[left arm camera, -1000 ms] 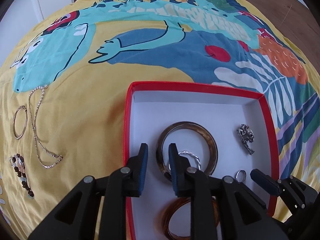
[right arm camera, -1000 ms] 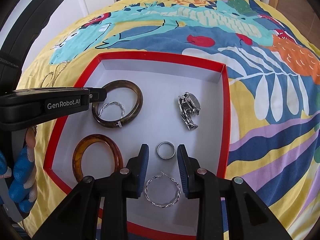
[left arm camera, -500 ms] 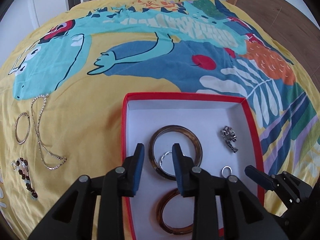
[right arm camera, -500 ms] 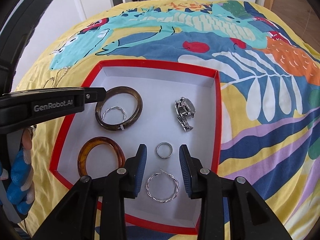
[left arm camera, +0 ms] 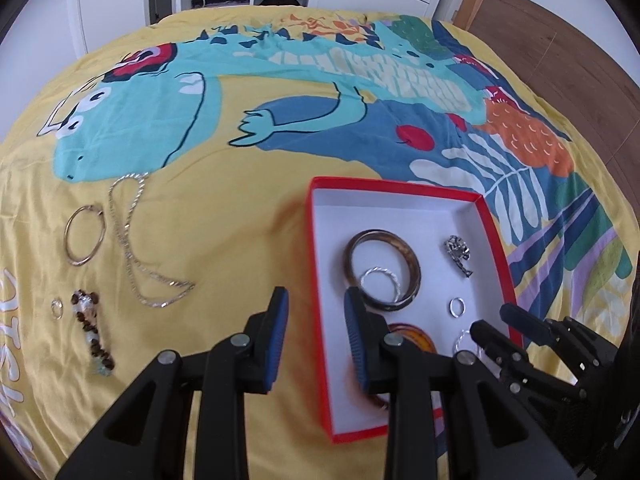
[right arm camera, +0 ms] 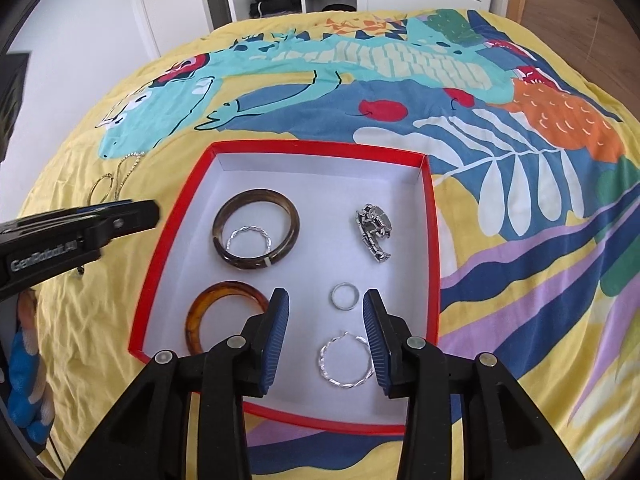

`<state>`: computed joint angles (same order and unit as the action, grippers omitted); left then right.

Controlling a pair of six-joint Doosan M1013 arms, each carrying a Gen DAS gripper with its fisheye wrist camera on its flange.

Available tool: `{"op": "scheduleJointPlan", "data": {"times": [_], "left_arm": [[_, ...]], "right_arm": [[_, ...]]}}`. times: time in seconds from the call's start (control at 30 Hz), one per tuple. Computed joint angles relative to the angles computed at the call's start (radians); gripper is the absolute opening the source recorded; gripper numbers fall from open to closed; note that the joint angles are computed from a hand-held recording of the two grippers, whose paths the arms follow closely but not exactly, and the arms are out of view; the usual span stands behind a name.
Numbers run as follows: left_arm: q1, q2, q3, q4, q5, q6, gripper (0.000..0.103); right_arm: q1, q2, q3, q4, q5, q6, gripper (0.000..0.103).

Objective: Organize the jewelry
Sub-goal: 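Withdraw both tools from the box toward the remaining jewelry, then grasp the small silver ring with the left tool while the right tool grasps the beaded bracelet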

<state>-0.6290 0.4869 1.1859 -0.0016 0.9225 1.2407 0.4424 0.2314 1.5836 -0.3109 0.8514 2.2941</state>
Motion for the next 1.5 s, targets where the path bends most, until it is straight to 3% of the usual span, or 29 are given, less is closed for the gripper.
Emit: {"op": "scheduleJointPlan", "data": {"times": [0.27, 0.8, 0.97, 1.17, 1.5], "left_arm": [[0.043, -0.083, 0.115, 0.031, -0.044, -0.042, 0.027], [0.174, -0.204, 0.302, 0.098, -0.022, -0.106, 0.027], [0.22, -0.203, 0.316, 0.068, -0.028, -0.098, 0.028], [0.264, -0.173, 0.298, -0.047, -0.046, 0.013, 0.028], [0.301, -0.082, 0.218, -0.19, -0.03, 0.167, 0.028]], "right_arm": [[0.047, 0.008, -0.033, -0.034, 0.014, 0.066, 0.04], [0.137, 0.089, -0.169, 0.0, -0.006, 0.011, 0.043], [0.154, 0.132, -0.214, 0.051, -0.013, -0.036, 0.043], [0.164, 0.187, -0.267, 0.133, -0.021, -0.125, 0.044], [0.168, 0.272, -0.341, 0.287, -0.03, -0.277, 0.044]]}}
